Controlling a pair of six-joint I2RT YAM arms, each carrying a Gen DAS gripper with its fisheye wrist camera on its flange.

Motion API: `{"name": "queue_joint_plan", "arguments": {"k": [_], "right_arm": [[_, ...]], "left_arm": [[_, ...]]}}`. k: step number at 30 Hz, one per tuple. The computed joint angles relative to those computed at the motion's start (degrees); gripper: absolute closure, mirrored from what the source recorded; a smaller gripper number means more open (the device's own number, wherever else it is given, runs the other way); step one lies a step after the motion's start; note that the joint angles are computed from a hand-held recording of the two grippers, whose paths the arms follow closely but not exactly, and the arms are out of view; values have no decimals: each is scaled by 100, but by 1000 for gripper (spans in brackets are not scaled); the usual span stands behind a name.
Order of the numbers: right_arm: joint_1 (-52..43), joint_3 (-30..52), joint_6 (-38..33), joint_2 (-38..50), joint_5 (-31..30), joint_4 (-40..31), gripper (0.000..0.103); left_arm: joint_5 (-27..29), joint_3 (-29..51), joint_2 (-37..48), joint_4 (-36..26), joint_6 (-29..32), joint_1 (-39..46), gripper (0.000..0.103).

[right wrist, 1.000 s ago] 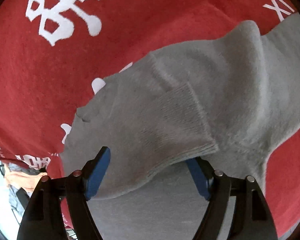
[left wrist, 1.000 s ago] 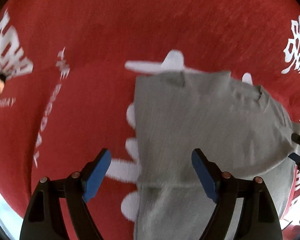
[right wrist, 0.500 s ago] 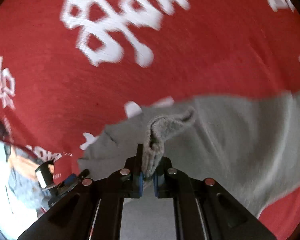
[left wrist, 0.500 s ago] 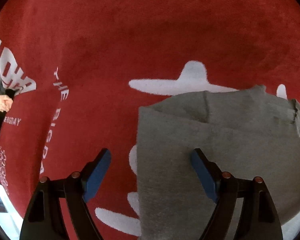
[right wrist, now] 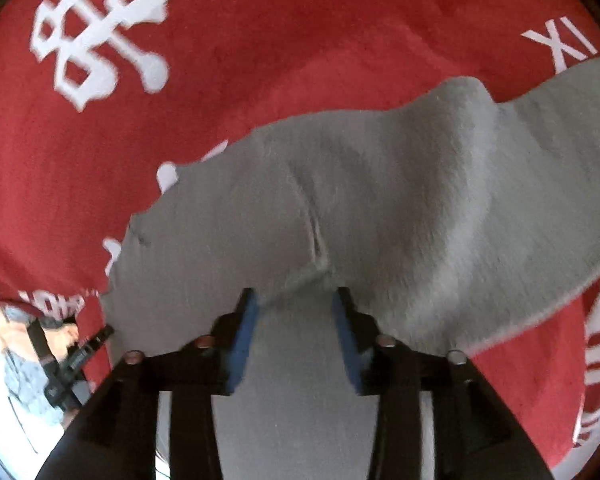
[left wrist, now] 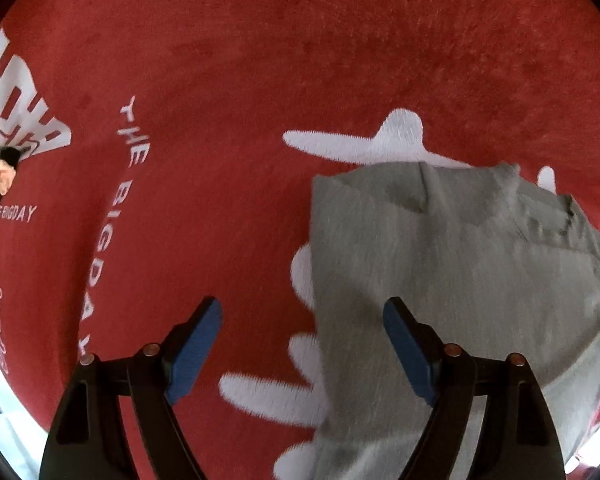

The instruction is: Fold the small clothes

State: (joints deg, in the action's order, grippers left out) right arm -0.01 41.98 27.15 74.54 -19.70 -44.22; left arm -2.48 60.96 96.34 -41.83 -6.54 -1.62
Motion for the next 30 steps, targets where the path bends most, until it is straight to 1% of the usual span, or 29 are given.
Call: {"name": "queue_joint_plan", "arguments": {"k": [1, 3, 6, 7, 9, 10, 11, 12, 13, 18, 20, 23, 26, 30], "right_arm": [[187, 3, 70, -107, 61, -110, 58], [479, 30, 189, -249, 195, -304, 53], [710, 41, 343, -415, 196, -483, 51], [811, 18, 457, -395, 184, -418, 51], [949, -59, 620, -495, 135, -398, 51], [1046, -79, 697, -471, 144, -350, 51], [1157, -97, 767, -494, 181, -368, 51], [1225, -114, 805, -517, 194, -373, 51], [1308, -128, 843, -552, 212, -383, 51], [1636, -174, 1038, -744, 331, -494, 51], [1696, -195, 1133, -905, 331, -601, 50], [1729, -188, 1217, -1183, 379, -823, 44], [1673, -189, 1239, -1397, 383, -1012, 43], [1241, -207, 952, -1769, 324, -1399, 42]], "left_arm": [[86, -25, -69, -122, 28, 20, 19], [297, -67, -144, -362, 46, 60, 19], [474, -236, -411, -349, -37, 1, 19], [394, -350, -537, -247, -60, -85, 19], [-77, -552, -541, -138, -23, -305, 19], [-221, -660, -495, -101, 22, -339, 19], [-144, -861, -544, 26, 118, -254, 19], [48, -1051, -707, 156, 184, -108, 19], [79, -1092, -762, 136, 188, -59, 19], [124, -914, -835, -363, 151, -62, 19], [266, -811, -925, -611, 109, -222, 19], [395, -659, -1063, -914, -26, -594, 19], [515, -359, -1039, -1211, -299, -1145, 19], [558, 53, -816, -1425, -812, -2089, 19]]}}
